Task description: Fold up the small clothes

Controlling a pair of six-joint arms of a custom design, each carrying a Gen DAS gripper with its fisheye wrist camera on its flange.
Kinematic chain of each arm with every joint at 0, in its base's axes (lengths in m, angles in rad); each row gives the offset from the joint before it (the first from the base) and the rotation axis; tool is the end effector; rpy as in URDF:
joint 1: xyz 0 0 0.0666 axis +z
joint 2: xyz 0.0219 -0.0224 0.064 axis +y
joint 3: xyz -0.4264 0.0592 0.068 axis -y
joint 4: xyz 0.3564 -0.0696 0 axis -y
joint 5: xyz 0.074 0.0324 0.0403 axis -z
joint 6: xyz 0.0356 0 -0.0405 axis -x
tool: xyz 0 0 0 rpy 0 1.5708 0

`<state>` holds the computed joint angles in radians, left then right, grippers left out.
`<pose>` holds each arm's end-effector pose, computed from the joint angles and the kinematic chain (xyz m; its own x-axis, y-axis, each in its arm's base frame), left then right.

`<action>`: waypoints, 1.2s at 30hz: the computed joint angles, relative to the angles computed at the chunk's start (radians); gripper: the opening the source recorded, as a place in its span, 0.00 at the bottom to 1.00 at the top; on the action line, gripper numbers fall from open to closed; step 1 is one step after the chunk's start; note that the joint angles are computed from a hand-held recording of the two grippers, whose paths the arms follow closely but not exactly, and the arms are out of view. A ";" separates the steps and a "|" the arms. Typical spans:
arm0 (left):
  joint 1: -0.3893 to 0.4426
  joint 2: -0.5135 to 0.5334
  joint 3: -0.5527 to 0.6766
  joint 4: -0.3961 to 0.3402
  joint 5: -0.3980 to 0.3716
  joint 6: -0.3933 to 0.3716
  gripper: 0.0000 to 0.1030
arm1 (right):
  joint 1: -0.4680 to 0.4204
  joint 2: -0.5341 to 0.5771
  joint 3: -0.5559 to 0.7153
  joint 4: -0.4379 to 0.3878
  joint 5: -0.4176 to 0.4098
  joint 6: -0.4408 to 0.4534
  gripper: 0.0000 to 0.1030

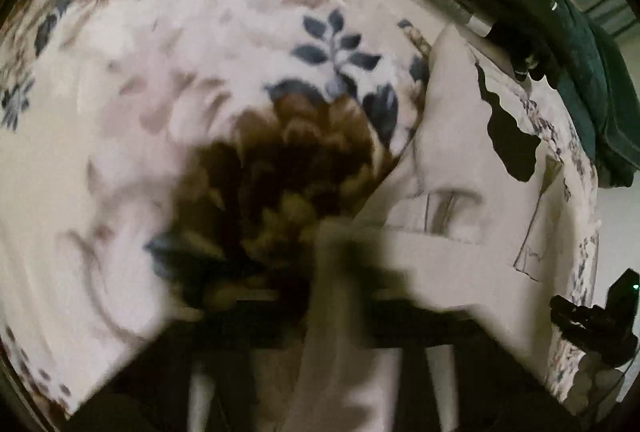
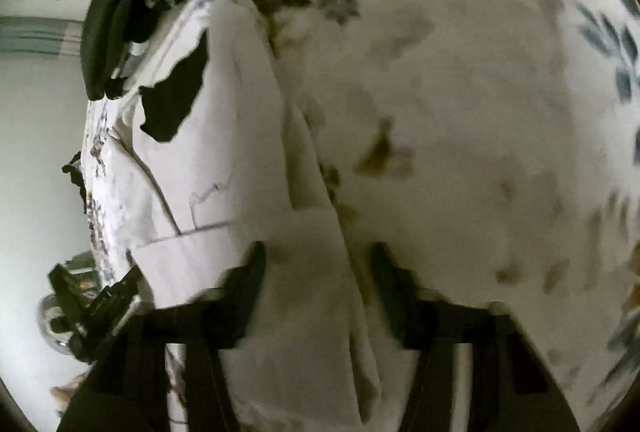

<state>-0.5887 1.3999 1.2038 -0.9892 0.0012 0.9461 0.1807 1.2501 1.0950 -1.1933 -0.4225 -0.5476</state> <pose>0.3382 -0.2264 0.3913 -0.9014 -0.3735 -0.2190 -0.3001 0.9036 -0.3057 0.3195 0.0728 0.3977 -0.9509 0.3090 0.0199 0.2836 0.8434 0.4563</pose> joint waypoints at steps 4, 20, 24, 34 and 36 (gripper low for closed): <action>-0.018 -0.016 0.024 0.009 -0.085 -0.036 0.01 | 0.040 -0.025 0.020 0.020 0.120 -0.029 0.04; 0.087 0.049 0.081 -0.013 0.042 -0.071 0.03 | 0.060 0.063 0.102 -0.084 0.182 0.009 0.10; 0.090 0.089 0.151 -0.051 0.054 -0.131 0.30 | 0.032 0.093 0.145 -0.090 0.155 0.000 0.53; 0.134 0.368 0.482 -0.112 0.091 -0.351 0.58 | 0.015 0.429 0.523 -0.116 0.190 0.106 0.56; 0.127 0.448 0.574 -0.166 0.070 -0.420 0.58 | 0.021 0.540 0.631 -0.160 0.208 0.149 0.56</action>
